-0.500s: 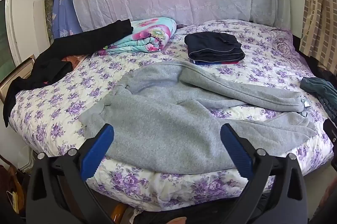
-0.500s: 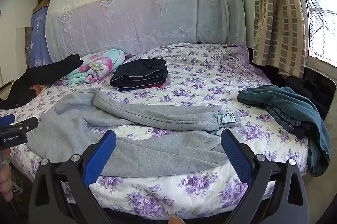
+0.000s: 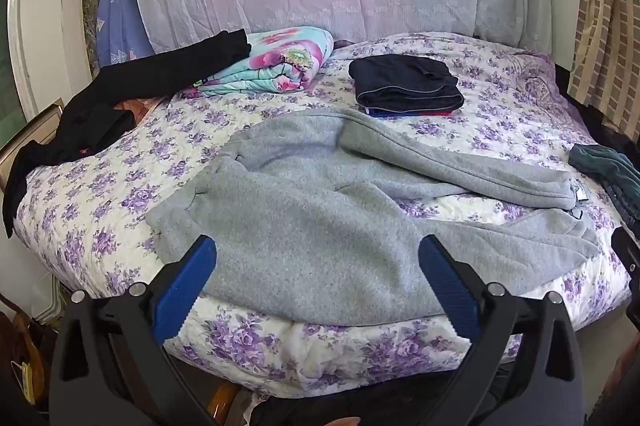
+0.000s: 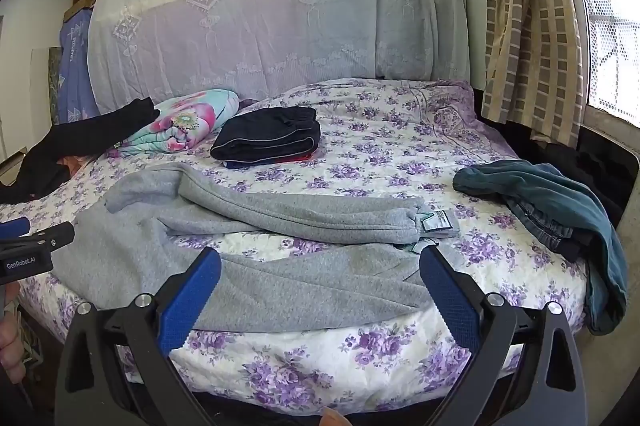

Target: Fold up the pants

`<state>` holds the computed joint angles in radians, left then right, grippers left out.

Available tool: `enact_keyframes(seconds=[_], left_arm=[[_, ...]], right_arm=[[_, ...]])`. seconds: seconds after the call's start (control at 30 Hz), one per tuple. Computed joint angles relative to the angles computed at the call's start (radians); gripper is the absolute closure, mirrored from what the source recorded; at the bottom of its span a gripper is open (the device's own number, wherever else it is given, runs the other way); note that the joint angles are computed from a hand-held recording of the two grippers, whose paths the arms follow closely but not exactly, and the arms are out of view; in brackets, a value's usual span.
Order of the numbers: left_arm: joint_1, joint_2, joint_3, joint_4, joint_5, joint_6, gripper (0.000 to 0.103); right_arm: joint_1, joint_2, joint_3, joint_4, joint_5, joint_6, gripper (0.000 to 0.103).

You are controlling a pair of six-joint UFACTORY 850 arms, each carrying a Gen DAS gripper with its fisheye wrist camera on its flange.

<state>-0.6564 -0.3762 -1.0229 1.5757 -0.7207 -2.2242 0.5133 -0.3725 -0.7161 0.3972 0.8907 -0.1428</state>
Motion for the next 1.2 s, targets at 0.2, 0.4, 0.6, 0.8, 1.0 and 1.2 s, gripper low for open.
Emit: enact_keyframes(seconds=[0.2, 0.4, 0.6, 0.8, 1.0, 1.2], left_arm=[[-0.002, -0.007, -0.003, -0.004, 0.002, -0.003, 0.004], [-0.001, -0.006, -0.002, -0.005, 0.005, -0.004, 0.004], [0.0, -0.006, -0.004, -0.009, 0.009, 0.002, 0.004], [0.0, -0.007, -0.007, -0.013, 0.01, 0.006, 0.004], [-0.003, -0.011, -0.01, -0.016, 0.008, 0.006, 0.004], [-0.002, -0.009, -0.009, -0.015, 0.01, 0.007, 0.004]], right_arm=[[0.004, -0.01, -0.012, 0.008, -0.007, -0.008, 0.003], [0.003, -0.009, -0.011, 0.006, -0.008, -0.008, 0.003], [0.002, -0.007, -0.01, 0.004, -0.008, -0.008, 0.003], [0.001, -0.01, -0.01, 0.002, -0.007, -0.005, 0.003], [0.001, -0.011, -0.009, 0.002, -0.007, -0.004, 0.003], [0.002, -0.012, -0.011, 0.004, -0.008, -0.005, 0.003]])
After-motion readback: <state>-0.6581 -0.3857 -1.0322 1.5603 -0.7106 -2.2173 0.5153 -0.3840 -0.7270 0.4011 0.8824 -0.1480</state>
